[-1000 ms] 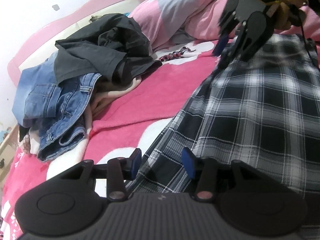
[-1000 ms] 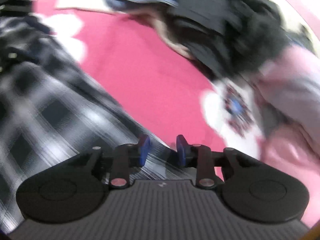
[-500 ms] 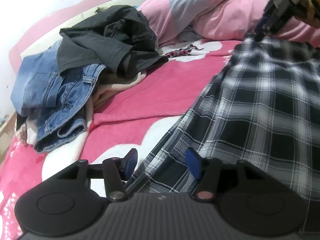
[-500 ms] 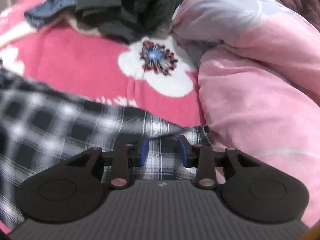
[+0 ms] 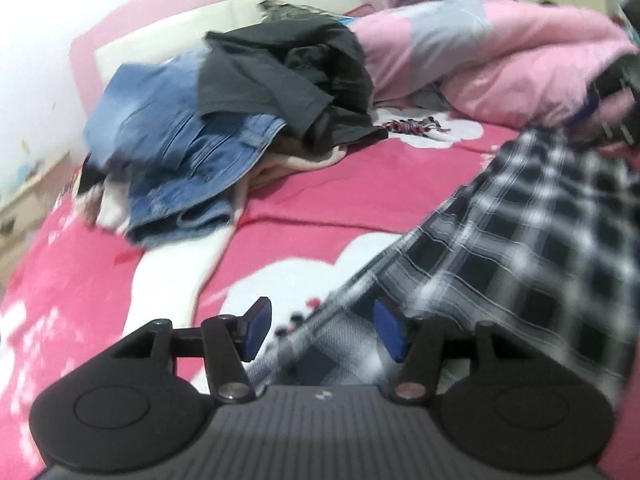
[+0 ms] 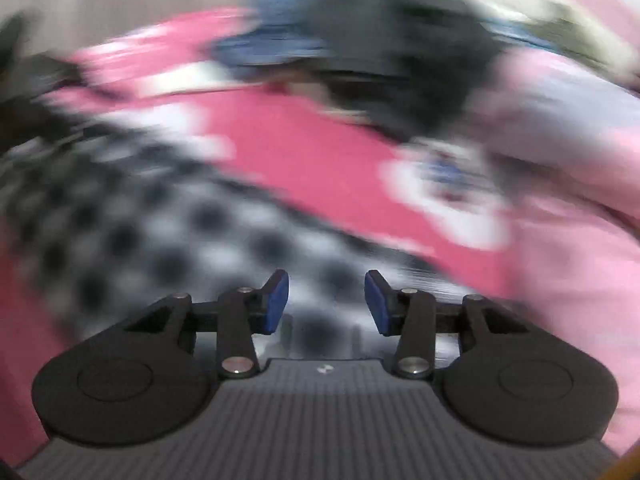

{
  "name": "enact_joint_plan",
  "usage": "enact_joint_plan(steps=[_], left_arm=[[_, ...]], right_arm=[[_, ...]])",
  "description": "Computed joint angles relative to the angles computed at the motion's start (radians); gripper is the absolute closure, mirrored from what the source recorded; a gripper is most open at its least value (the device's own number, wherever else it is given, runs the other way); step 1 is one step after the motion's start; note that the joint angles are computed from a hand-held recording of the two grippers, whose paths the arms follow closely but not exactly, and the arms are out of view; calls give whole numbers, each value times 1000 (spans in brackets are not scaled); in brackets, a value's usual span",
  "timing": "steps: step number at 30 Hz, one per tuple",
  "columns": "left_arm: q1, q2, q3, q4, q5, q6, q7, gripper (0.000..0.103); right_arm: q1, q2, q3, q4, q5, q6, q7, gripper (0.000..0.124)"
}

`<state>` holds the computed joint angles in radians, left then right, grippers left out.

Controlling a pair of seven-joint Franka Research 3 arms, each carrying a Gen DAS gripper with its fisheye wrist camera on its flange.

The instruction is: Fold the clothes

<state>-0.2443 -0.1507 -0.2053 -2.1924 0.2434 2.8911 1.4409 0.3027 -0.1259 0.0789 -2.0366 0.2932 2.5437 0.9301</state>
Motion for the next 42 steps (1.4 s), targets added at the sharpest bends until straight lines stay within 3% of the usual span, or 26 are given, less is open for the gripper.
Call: enact_joint_plan(steps=[2,4,6,8,11,17,22,23,25,29,34,37,39,42], left_arm=[[-24,-37,19,-31,-61,-21,47,45],[-27,-58,18,-52,-69,-32,55,45],[-38,-67,22,-64,-89,-52,70,45],[-41,-73,23,-78,-99,-54,78,45],[-41,-68,22,-80,-103,-64,82,45],[-50,-37,27,-52,-150,-65,96,45],[-43,-16,13,-27,-176,-90,57,45],[-37,-26,9,-33,-171,-92,32,45],[-23,-61,1,-58,-158,-104,-36,45],[47,-218,-34,-161,-87,-193,-332,45],[151,-490,-92,-284,12,-479,-737,45],[200,-641,-117,-315,61,-695,-928,41],[221,-706,-106,-333,77,-783,-1026,40],[245,-782,-71,-379,82,-847,-1176,40]], right_arm=[[20,-5,6,-4,10,-79,-86,82],[19,-7,18,-21,-49,-114,-62,82],[-3,-1,36,-30,-162,-172,63,79],[-18,-14,34,-60,-218,-181,179,64],[-28,-14,15,-34,-204,-216,328,61],[-80,-70,-16,-73,-143,-150,645,61],[-95,-120,-7,-134,-127,-75,747,61],[-75,-140,-17,-143,-147,-95,769,61],[-84,-99,-5,-122,-121,-46,708,61],[-20,-33,-24,-62,-8,-12,492,61],[44,53,-13,11,186,-16,185,61],[57,98,5,56,266,-34,75,61],[60,126,16,88,302,-55,59,61],[63,164,28,134,339,-88,50,60]])
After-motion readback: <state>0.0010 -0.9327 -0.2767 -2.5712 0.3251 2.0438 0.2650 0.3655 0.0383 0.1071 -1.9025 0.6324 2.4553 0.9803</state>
